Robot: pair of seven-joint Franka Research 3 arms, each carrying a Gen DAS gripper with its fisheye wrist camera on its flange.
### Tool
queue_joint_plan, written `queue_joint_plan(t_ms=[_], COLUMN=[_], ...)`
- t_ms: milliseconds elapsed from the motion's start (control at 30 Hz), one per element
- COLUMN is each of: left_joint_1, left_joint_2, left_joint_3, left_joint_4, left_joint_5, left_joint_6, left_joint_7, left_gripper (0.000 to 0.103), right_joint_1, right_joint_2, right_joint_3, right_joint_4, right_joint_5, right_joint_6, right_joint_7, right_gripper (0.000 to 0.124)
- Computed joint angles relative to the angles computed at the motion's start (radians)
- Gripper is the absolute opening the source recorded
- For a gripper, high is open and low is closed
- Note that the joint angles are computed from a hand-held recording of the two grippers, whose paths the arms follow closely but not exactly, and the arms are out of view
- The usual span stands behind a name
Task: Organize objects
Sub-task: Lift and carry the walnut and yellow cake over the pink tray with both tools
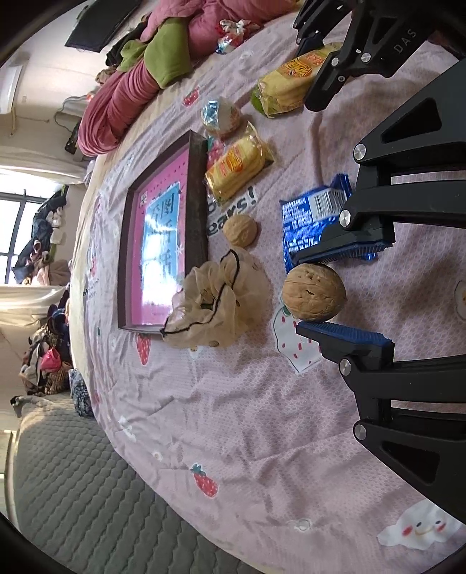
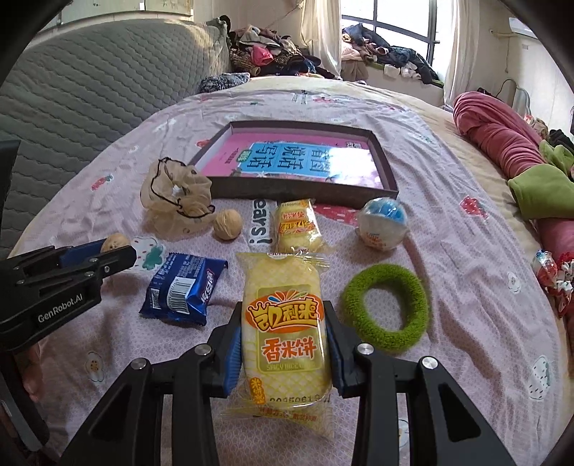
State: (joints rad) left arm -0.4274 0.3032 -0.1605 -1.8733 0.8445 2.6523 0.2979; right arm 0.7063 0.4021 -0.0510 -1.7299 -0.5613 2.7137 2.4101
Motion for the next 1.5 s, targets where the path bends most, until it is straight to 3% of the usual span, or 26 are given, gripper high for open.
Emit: queue_joint_plan(t_ms=[700,1100,1500], left_joint_1=[-0.047,-0.054,-0.078], left_joint_2=[0.035,0.119,0.28], left_joint_3=[-0.008,0.015,0.058], left_joint_4=[0.152,0.301,0.573], left_joint_5=[0.004,-0.039,-0.112], left_joint_6=[-0.078,-0.109,-0.176], left_joint_7=[0.027,0.095,0.228], left_gripper=[0.034,0.034,0.034], right_joint_1=[-0.032,-0.055,-0.063], right_joint_2=[-0.044,0.017,0.143], right_joint_3=[-0.005,-0.017,-0.046], right_joint_4=[0.0,0.119,0.332], right_joint_5=[-0.055,-0.003,0.113], right_joint_6=[0.038,0.039,0.014], right_joint_7=[0.014,-0.074,-0.215], right_gripper=[0.039,0.039,0.039])
